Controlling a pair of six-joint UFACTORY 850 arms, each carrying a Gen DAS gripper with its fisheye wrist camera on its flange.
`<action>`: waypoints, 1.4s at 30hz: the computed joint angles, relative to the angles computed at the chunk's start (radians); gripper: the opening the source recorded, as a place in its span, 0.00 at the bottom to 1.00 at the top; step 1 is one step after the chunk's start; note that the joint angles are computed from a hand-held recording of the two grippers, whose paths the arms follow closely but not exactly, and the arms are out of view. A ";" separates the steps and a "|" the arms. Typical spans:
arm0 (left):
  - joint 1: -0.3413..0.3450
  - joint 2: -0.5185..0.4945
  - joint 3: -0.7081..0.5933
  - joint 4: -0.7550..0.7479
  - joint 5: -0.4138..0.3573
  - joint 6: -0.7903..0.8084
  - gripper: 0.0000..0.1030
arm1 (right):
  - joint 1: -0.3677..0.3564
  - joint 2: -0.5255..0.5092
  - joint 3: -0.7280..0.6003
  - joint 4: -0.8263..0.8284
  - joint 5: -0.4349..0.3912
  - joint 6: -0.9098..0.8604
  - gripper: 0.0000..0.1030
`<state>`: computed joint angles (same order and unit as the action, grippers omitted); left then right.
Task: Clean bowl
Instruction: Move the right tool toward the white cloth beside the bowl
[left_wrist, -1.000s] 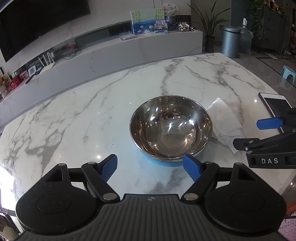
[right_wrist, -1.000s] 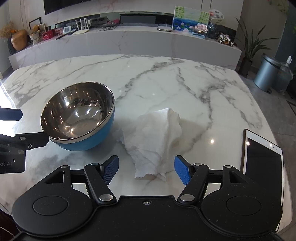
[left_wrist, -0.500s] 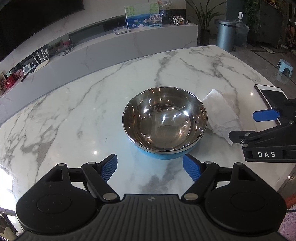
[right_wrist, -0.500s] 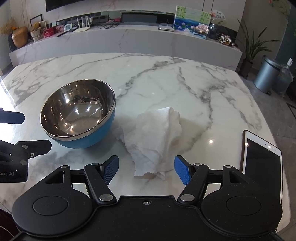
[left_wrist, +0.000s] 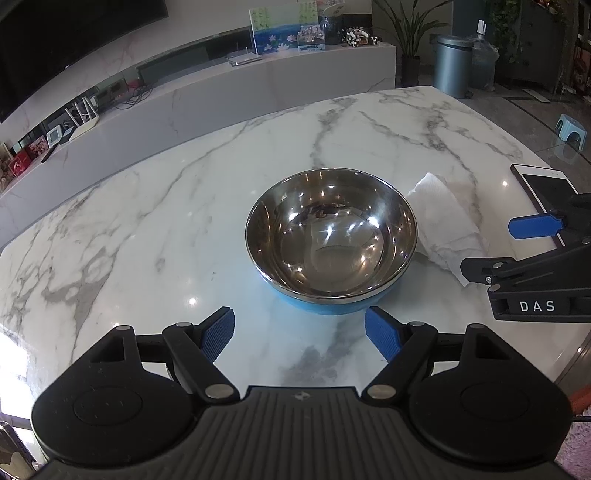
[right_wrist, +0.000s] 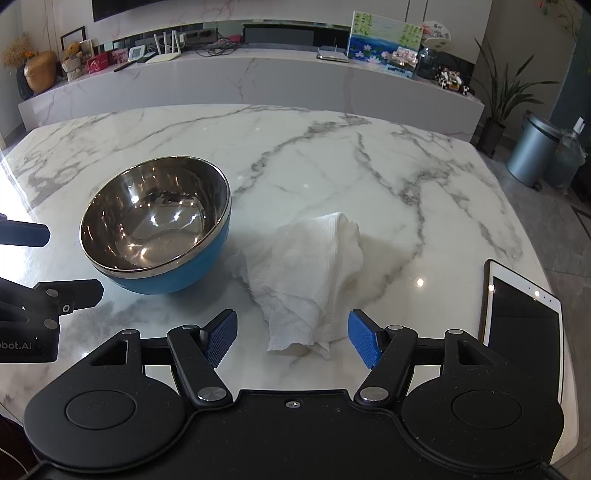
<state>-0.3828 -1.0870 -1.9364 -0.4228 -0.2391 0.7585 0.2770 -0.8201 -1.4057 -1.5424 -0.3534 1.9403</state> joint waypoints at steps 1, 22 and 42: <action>0.000 -0.001 -0.001 0.001 0.000 -0.003 0.75 | 0.000 0.000 0.000 0.000 0.000 0.000 0.63; 0.012 0.004 -0.006 -0.185 -0.076 0.176 0.72 | 0.002 -0.002 -0.002 0.025 -0.004 -0.027 0.63; 0.046 0.015 -0.010 -0.587 -0.133 0.538 0.72 | -0.007 -0.019 -0.023 0.041 0.011 -0.055 0.63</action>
